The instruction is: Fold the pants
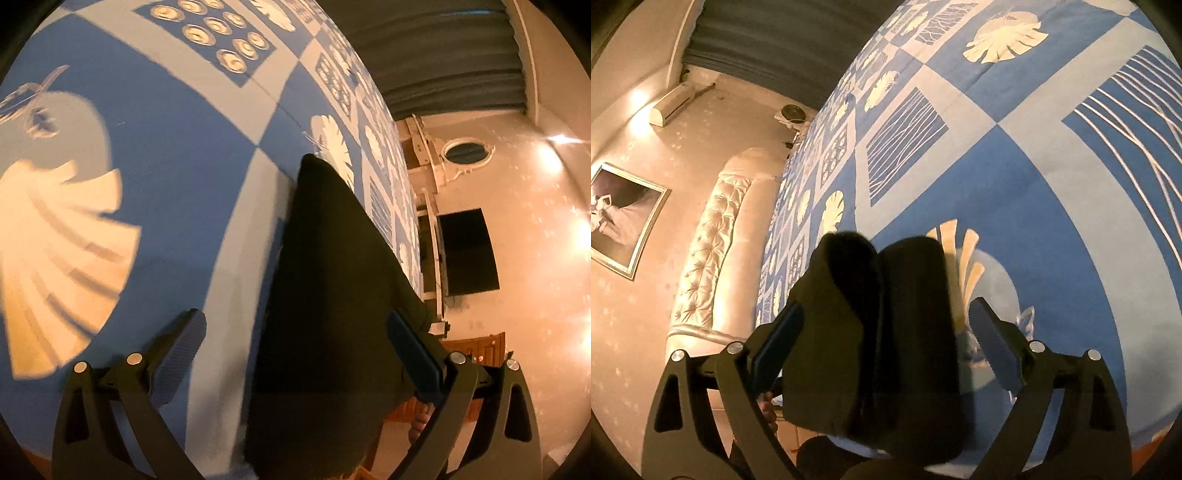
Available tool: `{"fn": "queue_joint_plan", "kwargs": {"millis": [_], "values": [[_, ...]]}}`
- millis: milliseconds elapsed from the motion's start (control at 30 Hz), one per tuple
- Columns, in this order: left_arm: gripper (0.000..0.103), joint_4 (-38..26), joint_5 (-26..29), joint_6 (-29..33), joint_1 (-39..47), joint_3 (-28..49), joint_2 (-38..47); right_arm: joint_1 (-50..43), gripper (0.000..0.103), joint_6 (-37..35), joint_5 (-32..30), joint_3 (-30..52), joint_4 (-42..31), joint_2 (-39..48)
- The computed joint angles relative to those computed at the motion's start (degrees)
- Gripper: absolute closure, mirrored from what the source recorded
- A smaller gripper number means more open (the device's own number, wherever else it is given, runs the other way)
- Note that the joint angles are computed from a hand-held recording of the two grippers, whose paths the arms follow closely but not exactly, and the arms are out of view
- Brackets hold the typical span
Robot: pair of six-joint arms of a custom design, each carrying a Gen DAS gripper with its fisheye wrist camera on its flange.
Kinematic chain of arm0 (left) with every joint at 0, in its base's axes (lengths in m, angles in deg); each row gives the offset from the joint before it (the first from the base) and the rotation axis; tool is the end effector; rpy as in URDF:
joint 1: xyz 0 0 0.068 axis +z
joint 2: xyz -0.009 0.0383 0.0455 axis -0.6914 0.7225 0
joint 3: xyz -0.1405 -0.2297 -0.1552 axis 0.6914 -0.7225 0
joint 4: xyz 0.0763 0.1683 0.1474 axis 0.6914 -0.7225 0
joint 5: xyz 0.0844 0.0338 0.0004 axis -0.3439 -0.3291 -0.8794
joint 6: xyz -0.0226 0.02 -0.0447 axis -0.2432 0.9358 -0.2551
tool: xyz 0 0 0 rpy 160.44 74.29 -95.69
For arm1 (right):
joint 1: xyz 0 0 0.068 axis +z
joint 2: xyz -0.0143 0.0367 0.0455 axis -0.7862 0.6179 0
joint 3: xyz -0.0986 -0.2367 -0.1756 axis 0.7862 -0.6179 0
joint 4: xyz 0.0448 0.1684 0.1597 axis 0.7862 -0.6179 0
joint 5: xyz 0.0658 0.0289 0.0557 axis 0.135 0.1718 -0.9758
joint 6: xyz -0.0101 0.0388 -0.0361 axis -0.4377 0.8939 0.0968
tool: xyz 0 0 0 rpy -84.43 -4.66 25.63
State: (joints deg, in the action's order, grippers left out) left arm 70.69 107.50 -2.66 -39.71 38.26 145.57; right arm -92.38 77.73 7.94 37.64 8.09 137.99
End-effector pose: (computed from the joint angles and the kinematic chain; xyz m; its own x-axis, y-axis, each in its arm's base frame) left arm 0.2788 -0.0077 0.0932 -0.9424 -0.3066 -0.1336 -0.0796 0.5937 -0.8007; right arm 0.1950 -0.1279 0.1306 -0.7687 0.5852 -0.2583 0.1785 0.5841 0.7918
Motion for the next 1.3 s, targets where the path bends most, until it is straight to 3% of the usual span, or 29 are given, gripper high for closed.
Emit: {"fn": "queue_joint_plan", "kwargs": {"millis": [267,567,767,800,867,900,933,1000,1100,1133,1233,1300], "values": [[0.006,-1.03,3.11,0.55,-1.87,7.37,5.25,3.05,0.012,1.87,-4.52,4.43,3.29,11.81],[0.006,-3.04,5.39,-2.03,-2.83,15.48,9.78,8.11,0.010,4.75,-5.23,6.60,8.22,14.92],[0.006,-4.62,4.92,-2.77,-5.18,19.19,11.67,8.64,0.010,1.44,-5.94,9.97,3.02,16.46],[0.006,-4.13,5.06,-3.26,-5.35,19.34,11.86,8.62,0.011,0.70,-6.00,10.60,2.14,16.84],[0.006,-4.02,5.02,-4.27,-5.49,19.85,12.16,8.96,0.029,0.07,-3.36,11.11,1.74,16.65],[0.006,-4.41,4.87,-4.16,-5.60,20.12,12.22,9.01,0.045,-0.02,-1.88,11.32,1.87,16.98],[0.006,-5.83,4.29,-2.99,-5.96,20.67,12.04,8.52,0.051,-0.43,-2.01,11.60,1.99,18.06],[0.008,-10.49,1.41,1.69,-7.46,22.18,11.33,7.84,0.056,-1.22,-3.04,11.81,1.71,19.14],[0.038,-17.42,-5.44,7.01,-9.56,24.66,10.61,7.96,0.057,-1.46,-2.80,11.80,1.80,19.07],[0.043,-18.26,-5.77,7.60,-9.43,25.00,10.74,7.89,0.058,-1.35,-2.87,11.50,2.27,19.07],[0.064,-18.84,-2.75,7.24,-7.34,25.22,12.08,7.41,0.062,-1.85,-4.10,11.30,2.45,19.60],[0.071,-17.65,-0.27,6.28,-5.85,24.70,13.32,7.15,0.064,-2.20,-5.01,11.01,2.20,19.63]]}}
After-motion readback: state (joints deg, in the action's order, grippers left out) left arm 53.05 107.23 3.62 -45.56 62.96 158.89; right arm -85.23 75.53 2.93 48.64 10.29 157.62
